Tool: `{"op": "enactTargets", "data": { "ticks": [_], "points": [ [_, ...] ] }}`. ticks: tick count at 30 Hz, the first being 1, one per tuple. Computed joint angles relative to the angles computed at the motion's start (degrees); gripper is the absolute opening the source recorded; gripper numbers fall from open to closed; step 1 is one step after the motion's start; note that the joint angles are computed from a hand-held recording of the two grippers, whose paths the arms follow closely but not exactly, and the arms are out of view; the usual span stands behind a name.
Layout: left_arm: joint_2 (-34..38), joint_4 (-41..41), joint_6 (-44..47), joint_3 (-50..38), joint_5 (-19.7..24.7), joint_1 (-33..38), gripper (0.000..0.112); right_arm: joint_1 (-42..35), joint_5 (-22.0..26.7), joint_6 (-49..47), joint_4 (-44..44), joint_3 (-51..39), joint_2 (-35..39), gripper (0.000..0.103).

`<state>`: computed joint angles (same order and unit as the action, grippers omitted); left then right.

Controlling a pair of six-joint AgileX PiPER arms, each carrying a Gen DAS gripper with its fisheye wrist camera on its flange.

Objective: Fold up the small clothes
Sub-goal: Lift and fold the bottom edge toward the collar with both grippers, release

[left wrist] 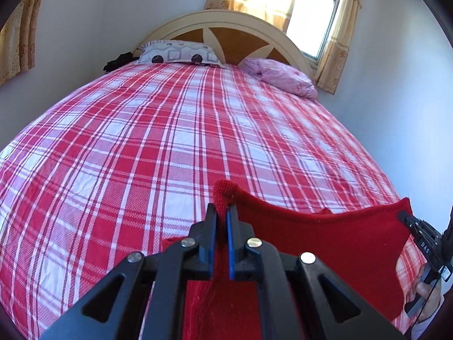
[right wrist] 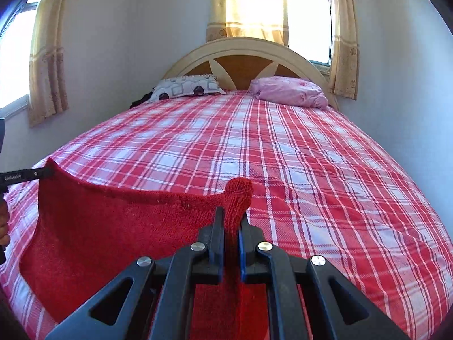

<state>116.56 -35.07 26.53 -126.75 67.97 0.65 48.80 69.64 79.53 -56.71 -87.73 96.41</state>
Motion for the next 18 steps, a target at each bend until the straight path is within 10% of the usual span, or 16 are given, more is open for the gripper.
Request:
{"op": "enactTargets", "data": {
  "ticks": [18],
  "points": [
    [9.5,16.1,-11.6,-4.3,-2.1,-6.8,0.010,-13.6,-7.3,-10.3,14.8,-0.2,8.9,0.007]
  ]
}}
